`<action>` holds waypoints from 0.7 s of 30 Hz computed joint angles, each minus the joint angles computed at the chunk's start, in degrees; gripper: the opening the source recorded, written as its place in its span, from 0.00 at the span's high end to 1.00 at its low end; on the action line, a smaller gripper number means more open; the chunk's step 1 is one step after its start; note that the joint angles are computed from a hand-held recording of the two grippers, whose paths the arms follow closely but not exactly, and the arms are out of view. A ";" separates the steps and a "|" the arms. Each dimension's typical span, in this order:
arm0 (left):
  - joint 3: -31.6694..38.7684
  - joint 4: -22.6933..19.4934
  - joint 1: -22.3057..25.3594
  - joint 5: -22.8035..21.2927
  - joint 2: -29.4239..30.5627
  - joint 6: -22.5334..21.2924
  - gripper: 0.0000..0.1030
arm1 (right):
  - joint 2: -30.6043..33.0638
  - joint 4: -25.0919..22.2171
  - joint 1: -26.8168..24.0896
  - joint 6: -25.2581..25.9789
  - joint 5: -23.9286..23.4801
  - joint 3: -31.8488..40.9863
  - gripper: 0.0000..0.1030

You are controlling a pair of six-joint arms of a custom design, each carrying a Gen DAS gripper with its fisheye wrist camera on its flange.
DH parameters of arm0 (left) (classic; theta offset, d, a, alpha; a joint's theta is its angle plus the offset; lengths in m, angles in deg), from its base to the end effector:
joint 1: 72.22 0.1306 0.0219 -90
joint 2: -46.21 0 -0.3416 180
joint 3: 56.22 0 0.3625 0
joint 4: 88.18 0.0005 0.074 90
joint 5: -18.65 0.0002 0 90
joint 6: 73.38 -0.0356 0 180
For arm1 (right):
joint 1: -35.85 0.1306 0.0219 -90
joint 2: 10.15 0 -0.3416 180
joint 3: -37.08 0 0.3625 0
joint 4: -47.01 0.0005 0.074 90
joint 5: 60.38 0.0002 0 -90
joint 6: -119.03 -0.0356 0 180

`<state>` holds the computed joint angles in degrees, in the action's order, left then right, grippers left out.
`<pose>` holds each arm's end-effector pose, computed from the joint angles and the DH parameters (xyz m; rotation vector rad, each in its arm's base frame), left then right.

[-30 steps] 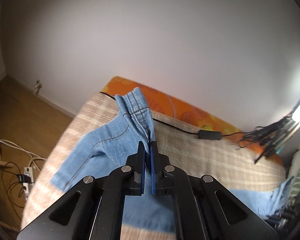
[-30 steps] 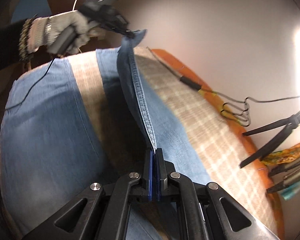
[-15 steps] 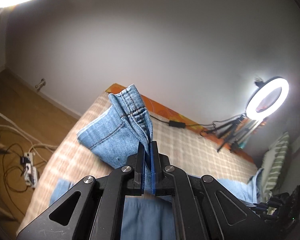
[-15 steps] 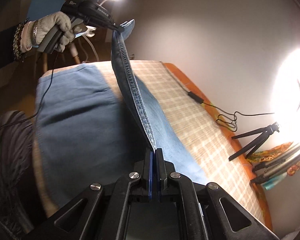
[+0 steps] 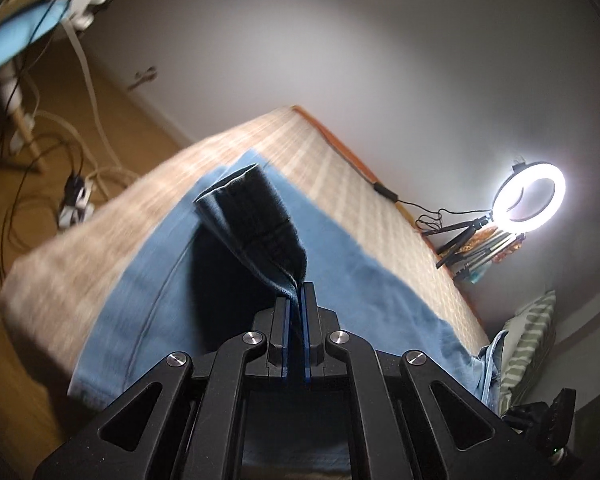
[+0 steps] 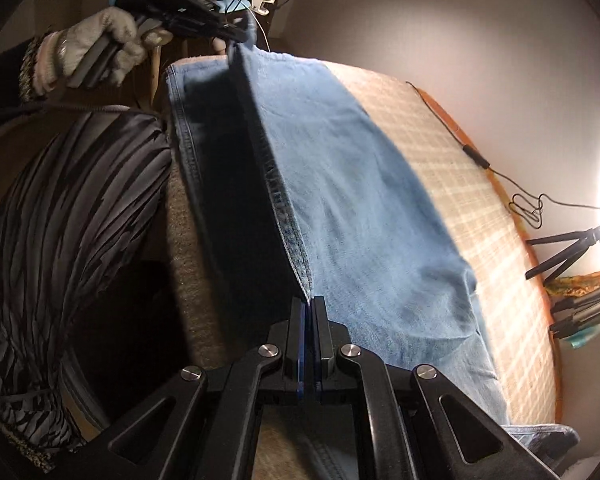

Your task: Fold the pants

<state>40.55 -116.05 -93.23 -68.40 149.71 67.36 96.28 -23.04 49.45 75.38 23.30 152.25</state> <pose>0.5142 -0.2000 0.3579 -0.5547 2.2099 -0.7485 0.5135 0.1277 0.4173 -1.3464 2.2601 -0.0503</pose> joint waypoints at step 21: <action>-6.16 3.48 4.86 2.47 -1.86 9.27 0.92 | 0.81 1.79 0.49 -2.02 3.22 -0.07 1.00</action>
<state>34.40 -112.56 -88.37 -65.93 147.85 76.64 97.09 -21.25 49.94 73.36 26.52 152.18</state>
